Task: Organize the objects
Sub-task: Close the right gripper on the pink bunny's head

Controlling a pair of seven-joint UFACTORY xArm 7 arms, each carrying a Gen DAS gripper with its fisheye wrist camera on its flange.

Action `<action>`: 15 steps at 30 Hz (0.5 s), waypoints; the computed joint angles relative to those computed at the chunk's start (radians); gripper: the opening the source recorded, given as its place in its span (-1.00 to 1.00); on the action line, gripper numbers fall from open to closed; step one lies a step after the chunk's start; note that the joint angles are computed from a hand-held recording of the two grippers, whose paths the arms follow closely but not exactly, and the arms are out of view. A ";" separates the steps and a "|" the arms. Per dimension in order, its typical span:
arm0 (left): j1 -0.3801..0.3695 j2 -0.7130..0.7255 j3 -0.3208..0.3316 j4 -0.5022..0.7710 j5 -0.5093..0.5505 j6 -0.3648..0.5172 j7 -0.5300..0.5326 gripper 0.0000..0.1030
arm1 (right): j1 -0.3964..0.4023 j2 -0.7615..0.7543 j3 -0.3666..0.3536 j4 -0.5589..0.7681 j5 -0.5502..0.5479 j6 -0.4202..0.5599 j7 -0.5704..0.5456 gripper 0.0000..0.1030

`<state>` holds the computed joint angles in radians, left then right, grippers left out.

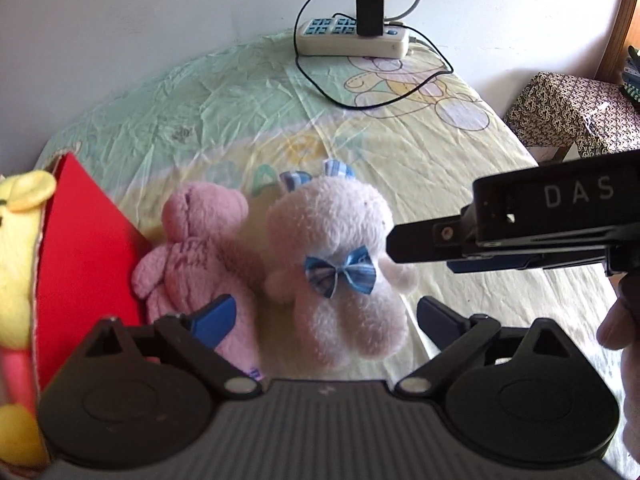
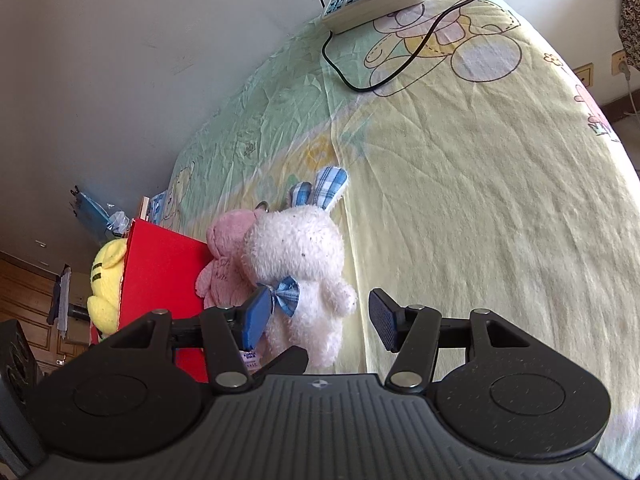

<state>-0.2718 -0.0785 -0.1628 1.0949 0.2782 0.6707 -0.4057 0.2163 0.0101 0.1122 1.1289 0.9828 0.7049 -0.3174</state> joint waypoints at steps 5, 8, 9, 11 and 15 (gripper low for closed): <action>0.002 0.050 0.018 0.021 -0.087 -0.045 0.074 0.75 | -0.008 0.065 0.011 0.051 0.043 0.018 -0.056 0.13; 0.003 0.084 0.023 0.046 -0.111 -0.035 0.098 0.66 | -0.018 0.102 0.023 0.080 0.061 0.039 -0.080 0.15; 0.003 0.096 0.025 0.055 -0.122 -0.030 0.108 0.60 | -0.022 0.114 0.027 0.090 0.068 0.047 -0.085 0.17; 0.003 0.116 0.029 0.071 -0.134 -0.020 0.119 0.54 | -0.029 0.136 0.036 0.108 0.084 0.058 -0.100 0.18; 0.003 0.137 0.036 0.085 -0.140 -0.019 0.116 0.49 | -0.036 0.162 0.053 0.125 0.120 0.059 -0.140 0.19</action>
